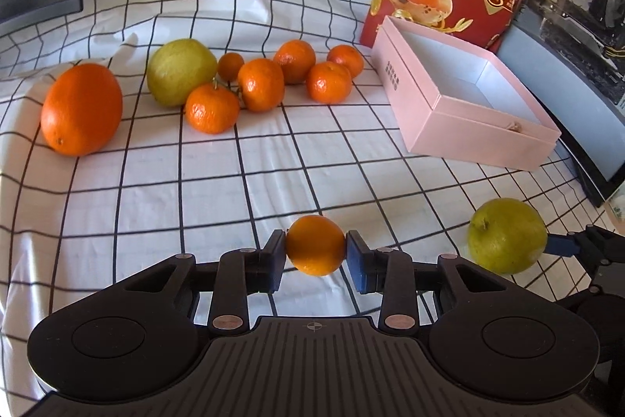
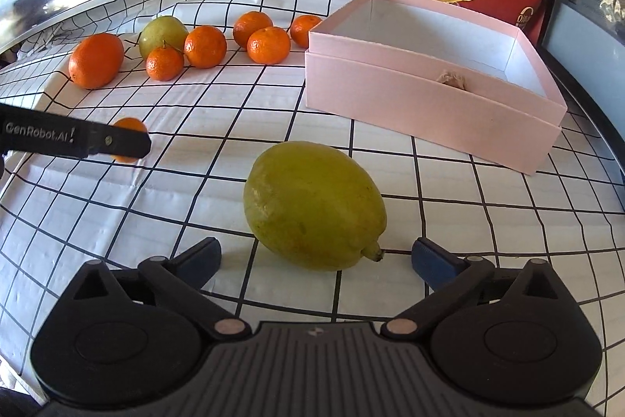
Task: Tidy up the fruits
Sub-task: 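Grasp a small mandarin with the left tool while the right tool holds the lemon, then carry both fruits to the pink box while the left tool releases the mandarin inside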
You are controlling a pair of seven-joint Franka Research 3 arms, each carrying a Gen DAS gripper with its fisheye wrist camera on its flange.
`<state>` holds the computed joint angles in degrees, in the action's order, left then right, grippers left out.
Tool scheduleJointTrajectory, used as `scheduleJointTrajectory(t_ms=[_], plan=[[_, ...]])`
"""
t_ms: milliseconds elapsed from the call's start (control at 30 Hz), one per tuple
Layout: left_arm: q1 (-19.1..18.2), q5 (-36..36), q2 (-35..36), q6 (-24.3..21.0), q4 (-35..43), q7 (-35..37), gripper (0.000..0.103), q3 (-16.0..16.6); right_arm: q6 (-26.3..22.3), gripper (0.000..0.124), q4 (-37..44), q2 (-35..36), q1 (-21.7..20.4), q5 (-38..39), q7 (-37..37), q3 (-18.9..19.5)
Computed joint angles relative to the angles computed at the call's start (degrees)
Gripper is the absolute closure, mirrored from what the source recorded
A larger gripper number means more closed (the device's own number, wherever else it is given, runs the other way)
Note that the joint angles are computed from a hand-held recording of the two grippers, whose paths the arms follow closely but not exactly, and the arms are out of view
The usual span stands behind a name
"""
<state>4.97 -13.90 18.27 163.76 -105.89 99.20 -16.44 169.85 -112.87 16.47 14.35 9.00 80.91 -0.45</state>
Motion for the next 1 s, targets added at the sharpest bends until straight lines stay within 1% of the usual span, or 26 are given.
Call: scheduleJointTrajectory(t_ms=[100,233,300,333,433,633,733,800,867,1000], plan=[[0.1,-0.3,-0.3,-0.1,-0.4,-0.3,0.065,0.0,-0.5,0.021,0.3,0.1,-0.4,0.3,-0.9,0.4],[0.2,-0.8,-0.9,-0.4,-1.0,-0.2,0.065,0.0,-0.8,0.022,0.8,0.3,-3.9,4.9,-8.0,4.2],[0.2,-1.1,-1.3,-0.5,-1.3,-0.2,0.065,0.1,-0.8,0.026,0.8,0.2,-4.3,6.3,-10.0,4.4],[0.2,-1.2,-1.5,-0.6,-1.5,-0.1,0.065,0.1,-0.6,0.026,0.9,0.3,-4.2,6.7,-10.7,4.4],[0.1,-2.0,-2.0,-0.9,-2.1,0.4,0.065,0.0,0.3,0.027,1.2,0.7,-3.1,6.1,-10.9,3.1],[-0.1,-4.4,-3.7,-1.2,-4.1,2.4,0.065,-0.2,-1.3,0.034,4.5,2.7,-3.7,7.5,-13.9,3.8],[-0.4,-5.5,-4.7,-1.2,-5.2,3.2,0.065,0.1,-1.8,0.04,6.1,3.6,-4.5,8.7,-16.3,4.9],[-0.6,-6.1,-5.4,-1.2,-5.9,3.8,0.065,0.4,-2.7,0.05,7.0,4.0,-5.2,10.0,-18.6,5.9],[-1.0,-6.6,-5.9,-1.2,-6.5,4.1,0.065,0.7,-3.4,0.056,7.6,4.1,-5.5,11.2,-20.6,6.5],[-1.5,-7.6,-6.5,-1.3,-7.2,4.5,0.065,1.3,-2.8,0.058,7.4,4.0,-4.0,10.4,-20.5,5.0]])
